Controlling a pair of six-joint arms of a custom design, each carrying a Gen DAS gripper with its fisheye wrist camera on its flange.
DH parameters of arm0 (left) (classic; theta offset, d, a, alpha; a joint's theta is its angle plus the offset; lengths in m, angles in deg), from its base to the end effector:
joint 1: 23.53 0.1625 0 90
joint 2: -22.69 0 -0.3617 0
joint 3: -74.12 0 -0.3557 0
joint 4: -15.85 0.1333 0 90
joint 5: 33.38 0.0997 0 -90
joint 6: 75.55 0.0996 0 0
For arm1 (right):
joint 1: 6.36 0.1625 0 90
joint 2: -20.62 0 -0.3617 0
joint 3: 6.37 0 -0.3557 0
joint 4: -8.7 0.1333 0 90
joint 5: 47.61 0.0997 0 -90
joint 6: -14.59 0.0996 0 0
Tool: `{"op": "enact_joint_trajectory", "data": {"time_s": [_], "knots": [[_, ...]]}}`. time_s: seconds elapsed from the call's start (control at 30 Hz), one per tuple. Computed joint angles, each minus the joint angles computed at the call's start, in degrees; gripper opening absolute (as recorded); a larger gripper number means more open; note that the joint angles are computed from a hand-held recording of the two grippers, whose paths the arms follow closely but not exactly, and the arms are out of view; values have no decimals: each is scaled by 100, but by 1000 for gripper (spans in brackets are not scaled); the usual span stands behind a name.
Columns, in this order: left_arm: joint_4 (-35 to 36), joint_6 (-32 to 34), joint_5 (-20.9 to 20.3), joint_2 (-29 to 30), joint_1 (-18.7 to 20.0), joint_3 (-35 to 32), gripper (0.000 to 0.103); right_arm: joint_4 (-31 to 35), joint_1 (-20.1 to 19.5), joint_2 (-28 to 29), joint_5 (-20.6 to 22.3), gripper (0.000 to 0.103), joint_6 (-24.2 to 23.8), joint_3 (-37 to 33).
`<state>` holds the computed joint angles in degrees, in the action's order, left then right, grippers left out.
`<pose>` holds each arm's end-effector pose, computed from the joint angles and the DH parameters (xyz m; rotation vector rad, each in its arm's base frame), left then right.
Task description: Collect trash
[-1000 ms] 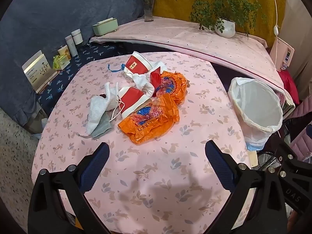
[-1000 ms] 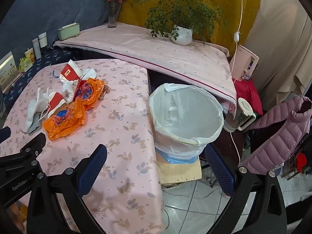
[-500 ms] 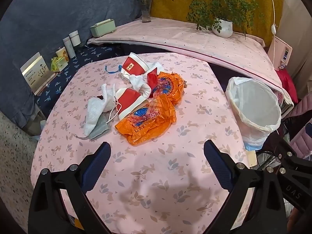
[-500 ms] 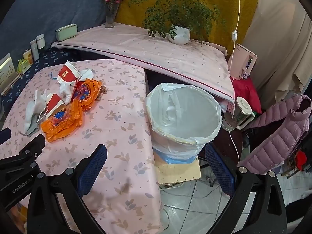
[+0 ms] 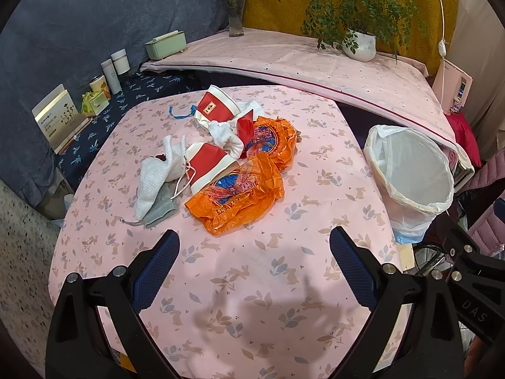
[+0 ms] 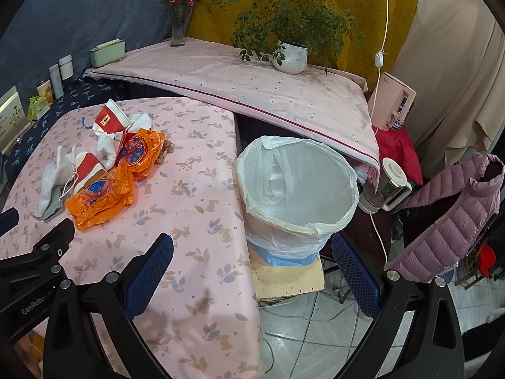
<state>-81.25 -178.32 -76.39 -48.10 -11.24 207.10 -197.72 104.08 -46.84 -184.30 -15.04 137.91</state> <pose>-0.2359 -0.2623 0.0688 0.0089 2.0873 -0.8894 0.1758 -0.2975 0.1611 0.6181 -2.1271 0.7098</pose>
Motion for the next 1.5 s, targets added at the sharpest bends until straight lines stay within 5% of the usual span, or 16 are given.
{"op": "enact_joint_trajectory", "data": {"time_s": [1.5], "knots": [[-65, 40, 11, 95, 12, -55, 91, -43, -132, 14, 27, 96, -82, -67]]}}
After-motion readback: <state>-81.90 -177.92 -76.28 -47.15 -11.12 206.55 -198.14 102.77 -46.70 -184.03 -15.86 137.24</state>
